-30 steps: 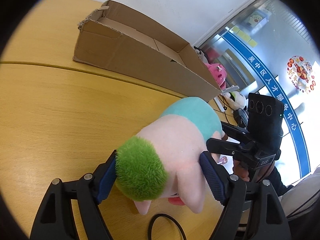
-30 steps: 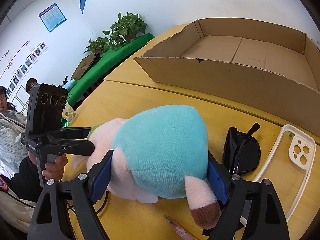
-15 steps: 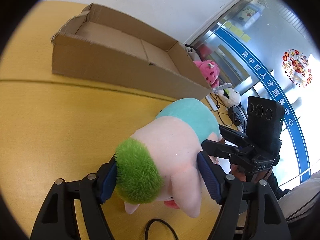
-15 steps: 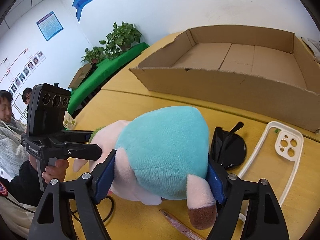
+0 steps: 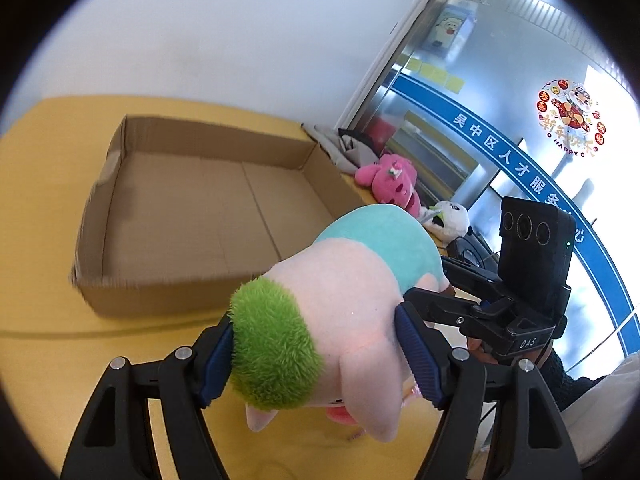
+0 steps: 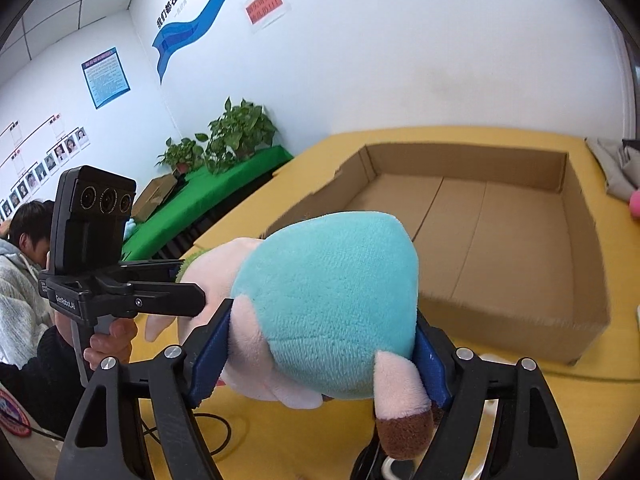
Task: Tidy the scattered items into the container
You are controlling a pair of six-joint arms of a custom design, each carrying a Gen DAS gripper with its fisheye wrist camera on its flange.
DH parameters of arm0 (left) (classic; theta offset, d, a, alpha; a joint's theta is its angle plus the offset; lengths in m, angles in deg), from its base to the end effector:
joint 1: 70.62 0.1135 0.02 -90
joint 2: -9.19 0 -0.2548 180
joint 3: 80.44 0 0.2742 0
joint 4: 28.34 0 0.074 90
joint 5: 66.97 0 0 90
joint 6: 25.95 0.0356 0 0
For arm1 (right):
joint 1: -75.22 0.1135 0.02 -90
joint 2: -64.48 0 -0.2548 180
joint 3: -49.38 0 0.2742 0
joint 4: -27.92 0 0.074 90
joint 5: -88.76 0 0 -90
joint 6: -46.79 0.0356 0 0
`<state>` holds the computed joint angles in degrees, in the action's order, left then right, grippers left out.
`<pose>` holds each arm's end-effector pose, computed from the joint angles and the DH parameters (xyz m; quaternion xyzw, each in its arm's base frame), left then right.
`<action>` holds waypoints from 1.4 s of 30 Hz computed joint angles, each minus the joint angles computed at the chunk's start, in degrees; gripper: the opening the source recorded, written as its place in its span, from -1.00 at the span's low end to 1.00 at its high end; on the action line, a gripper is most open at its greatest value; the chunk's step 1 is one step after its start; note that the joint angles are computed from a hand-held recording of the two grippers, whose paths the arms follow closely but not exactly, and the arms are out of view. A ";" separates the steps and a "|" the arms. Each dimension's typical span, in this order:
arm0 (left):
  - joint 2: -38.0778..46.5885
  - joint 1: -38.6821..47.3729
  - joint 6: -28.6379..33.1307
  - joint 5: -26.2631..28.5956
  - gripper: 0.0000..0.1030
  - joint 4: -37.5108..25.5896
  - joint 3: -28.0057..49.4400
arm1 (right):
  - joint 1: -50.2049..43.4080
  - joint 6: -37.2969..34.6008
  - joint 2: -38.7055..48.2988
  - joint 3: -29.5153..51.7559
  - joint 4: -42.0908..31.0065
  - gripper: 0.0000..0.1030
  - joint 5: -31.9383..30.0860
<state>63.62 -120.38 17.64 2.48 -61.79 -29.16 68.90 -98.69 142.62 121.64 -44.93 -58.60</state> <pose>0.1592 -0.1688 0.2417 -0.0544 0.8810 -0.2225 0.4139 0.2603 0.0013 0.2434 -0.4060 0.7744 0.3656 0.3192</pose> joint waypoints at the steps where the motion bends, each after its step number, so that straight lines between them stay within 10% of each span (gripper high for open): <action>1: 0.30 1.56 2.00 0.84 0.44 -0.34 1.30 | 0.69 2.29 -0.32 0.93 1.39 0.63 -0.14; 20: 15.86 33.35 28.62 24.31 0.44 1.20 27.20 | 14.93 37.57 10.44 29.33 24.13 0.62 7.18; 42: 59.91 50.11 27.77 33.75 0.44 -4.25 51.84 | 24.98 54.69 60.16 67.82 24.15 0.60 19.86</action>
<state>123.53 -70.27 45.41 36.23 -66.04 22.68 93.88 -43.99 202.78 189.46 -20.78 -38.74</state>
